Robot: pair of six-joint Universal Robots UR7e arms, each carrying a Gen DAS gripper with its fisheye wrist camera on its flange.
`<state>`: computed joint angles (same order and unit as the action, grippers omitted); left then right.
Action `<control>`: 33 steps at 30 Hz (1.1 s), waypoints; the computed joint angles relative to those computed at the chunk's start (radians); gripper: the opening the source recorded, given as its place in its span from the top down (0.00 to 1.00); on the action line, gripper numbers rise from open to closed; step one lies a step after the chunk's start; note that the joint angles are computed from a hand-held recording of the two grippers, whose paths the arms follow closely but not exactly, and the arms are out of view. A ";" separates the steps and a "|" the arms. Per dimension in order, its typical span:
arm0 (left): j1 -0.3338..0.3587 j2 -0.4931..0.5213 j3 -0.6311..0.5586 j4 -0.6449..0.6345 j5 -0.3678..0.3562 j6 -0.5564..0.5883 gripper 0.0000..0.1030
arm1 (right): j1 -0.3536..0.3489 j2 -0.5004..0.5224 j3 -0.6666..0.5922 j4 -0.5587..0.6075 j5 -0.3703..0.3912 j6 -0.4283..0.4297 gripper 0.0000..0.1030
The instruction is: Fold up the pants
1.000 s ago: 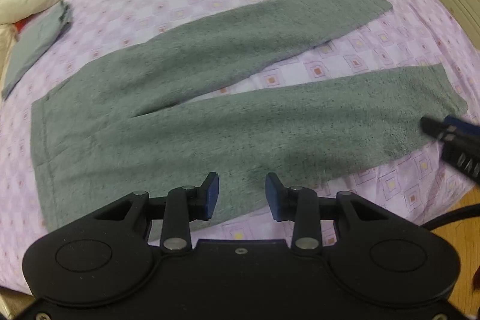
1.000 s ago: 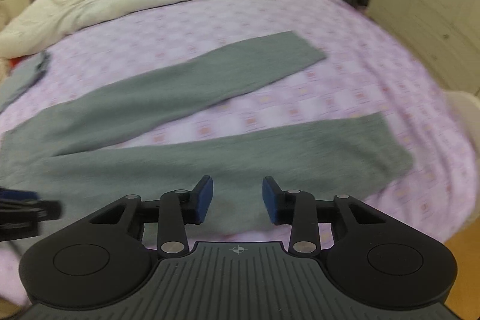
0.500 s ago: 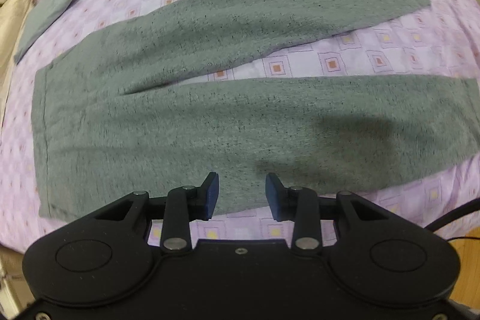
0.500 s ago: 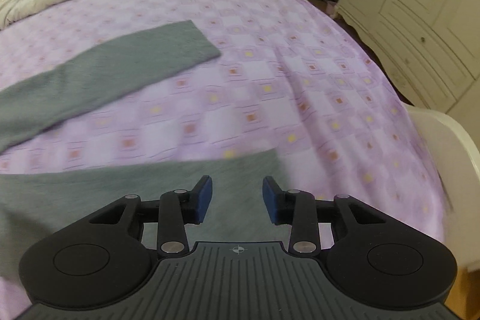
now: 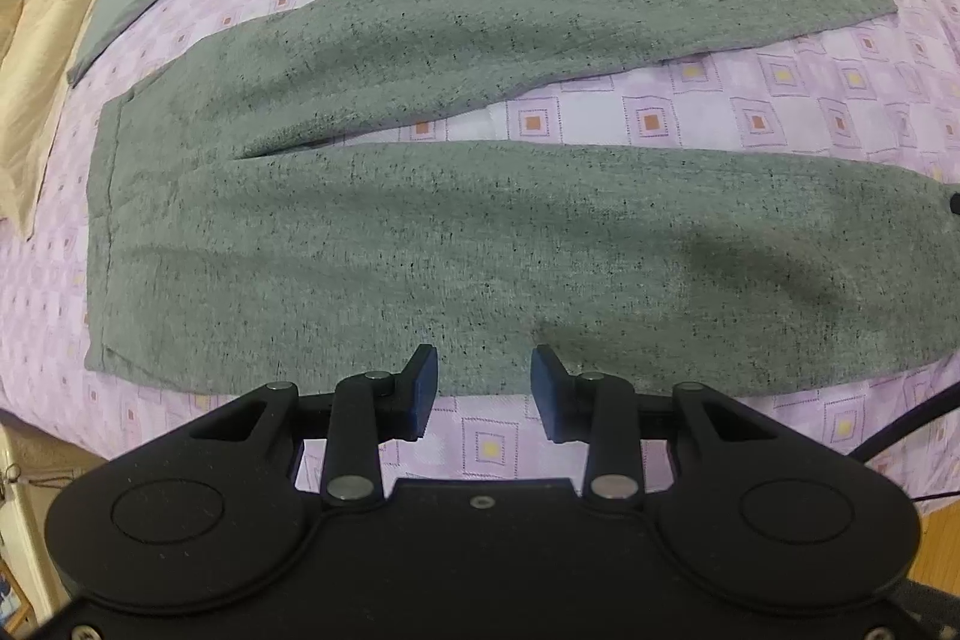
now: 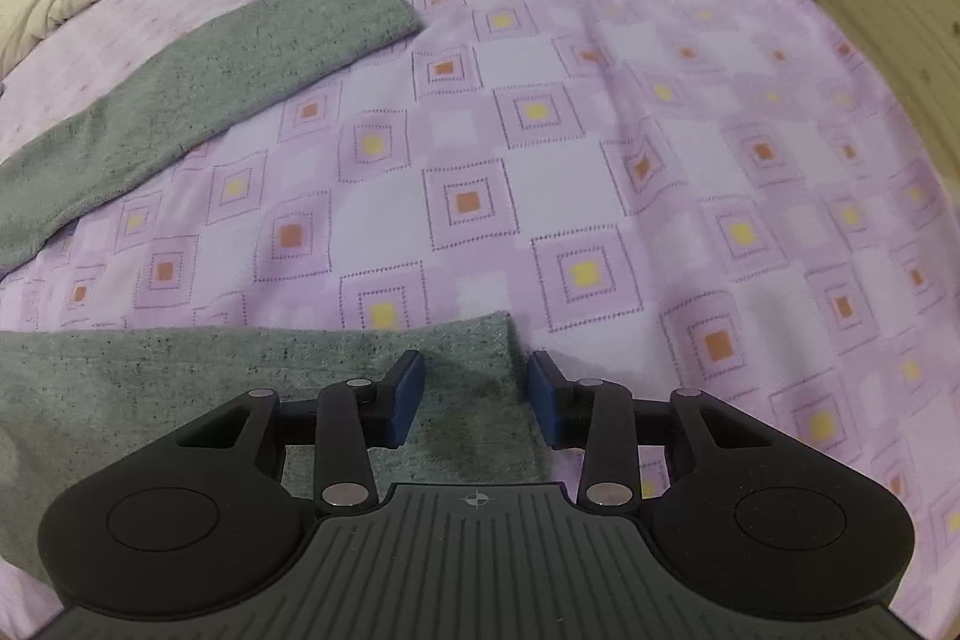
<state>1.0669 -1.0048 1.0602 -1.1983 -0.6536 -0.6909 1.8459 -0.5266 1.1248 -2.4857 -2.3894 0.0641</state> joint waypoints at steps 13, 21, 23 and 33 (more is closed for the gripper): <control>-0.014 -0.003 0.016 0.008 0.004 -0.044 0.56 | -0.008 0.189 -0.352 0.141 -0.125 -0.083 0.93; -0.005 0.006 0.005 -0.009 -0.012 -0.046 0.56 | -0.002 -0.058 0.032 -0.186 -0.088 0.054 0.63; -0.004 0.008 0.011 -0.034 -0.022 -0.022 0.56 | 0.001 -0.121 0.125 -0.165 -0.075 0.130 0.63; -0.009 0.005 0.021 -0.087 -0.016 0.049 0.56 | -0.012 -0.126 0.187 -0.111 0.054 0.414 0.72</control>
